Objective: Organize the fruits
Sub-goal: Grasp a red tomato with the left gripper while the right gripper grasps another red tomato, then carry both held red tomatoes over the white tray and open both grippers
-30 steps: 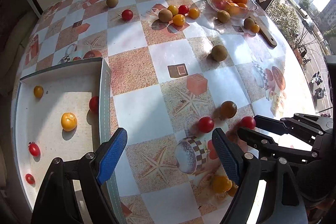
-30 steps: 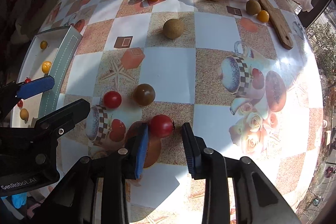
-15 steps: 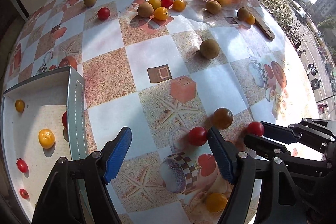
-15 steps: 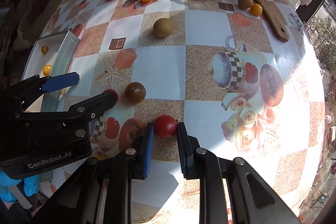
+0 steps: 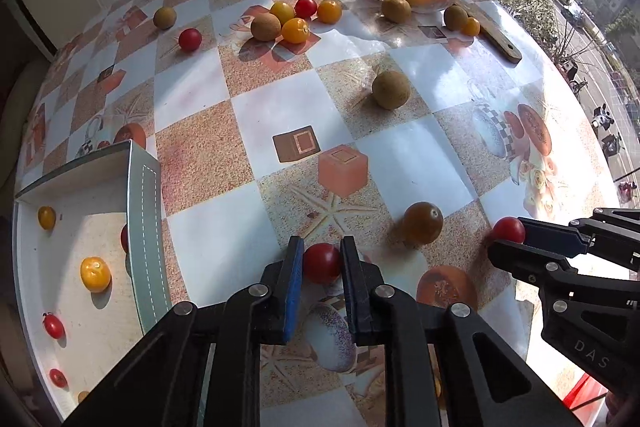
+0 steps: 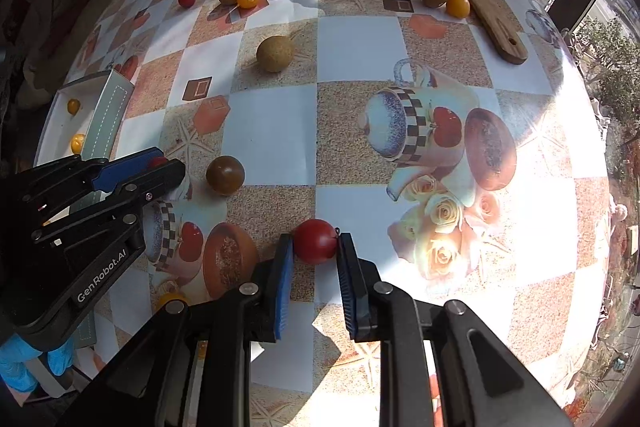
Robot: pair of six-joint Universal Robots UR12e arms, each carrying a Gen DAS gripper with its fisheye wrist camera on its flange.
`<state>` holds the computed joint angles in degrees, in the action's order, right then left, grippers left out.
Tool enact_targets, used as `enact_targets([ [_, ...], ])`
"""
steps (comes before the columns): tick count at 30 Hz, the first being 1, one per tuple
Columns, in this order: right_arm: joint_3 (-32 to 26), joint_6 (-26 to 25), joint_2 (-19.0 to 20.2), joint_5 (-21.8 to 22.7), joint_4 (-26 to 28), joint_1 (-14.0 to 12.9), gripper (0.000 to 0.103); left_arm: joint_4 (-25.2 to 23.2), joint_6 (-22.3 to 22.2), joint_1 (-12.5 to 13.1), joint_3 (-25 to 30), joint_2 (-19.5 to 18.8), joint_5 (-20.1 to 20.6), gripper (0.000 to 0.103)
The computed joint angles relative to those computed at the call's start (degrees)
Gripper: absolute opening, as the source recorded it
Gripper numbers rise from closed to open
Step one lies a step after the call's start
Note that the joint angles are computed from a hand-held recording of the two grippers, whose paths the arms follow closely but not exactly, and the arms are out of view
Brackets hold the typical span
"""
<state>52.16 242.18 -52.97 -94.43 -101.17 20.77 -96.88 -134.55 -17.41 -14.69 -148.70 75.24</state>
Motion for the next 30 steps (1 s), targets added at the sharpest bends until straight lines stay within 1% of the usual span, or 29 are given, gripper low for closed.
enact_targets([
  [1, 0.17, 0.27, -0.11, 0.1, -0.15, -0.01, 0.024, -2.6, -0.49, 0.22, 3.16, -1.47, -0.54, 0.02],
  [2, 0.31, 0.64, -0.21, 0.21, -0.31, -0.01, 0.024, -3.81, -1.09, 0.37, 4.36, -2.03, -1.02, 0.02],
  [5, 0.26, 1.28, -0.23, 0.48, -0.49, -0.09, 0.024, -4.36, -2.72, 0.98, 4.43, -1.85, -1.66, 0.02],
  [9, 0.13, 1.56, -0.35, 0.63, -0.58, -0.13, 0.024, -6.52, -4.52, 1.79, 7.84, -3.12, -2.2, 0.02],
  [14, -1.71, 0.77, 0.42, 0.66, -0.02, -0.13, 0.024, -5.82, -5.68, 2.67, 7.6, -2.66, -2.05, 0.02],
  [22, -8.13, -1.88, 3.79, 0.61, 1.69, 0.05, 0.024, -4.26, -8.65, 4.31, 7.85, -2.44, -1.89, 0.02],
  [24, -10.3, -2.77, 4.99, 0.71, 2.22, 0.11, 0.024, -4.91, -9.59, 4.75, 9.85, -3.36, -1.79, 0.02],
  [26, -12.49, -3.79, 6.13, 0.83, 2.8, 0.21, 0.024, -4.63, -10.34, 5.21, 10.19, -3.49, -1.6, 0.02],
  [30, -18.71, -6.13, 9.52, 1.3, 4.81, 0.33, 0.024, -3.85, -12.04, 6.18, 10.44, -3.62, -1.25, 0.02],
])
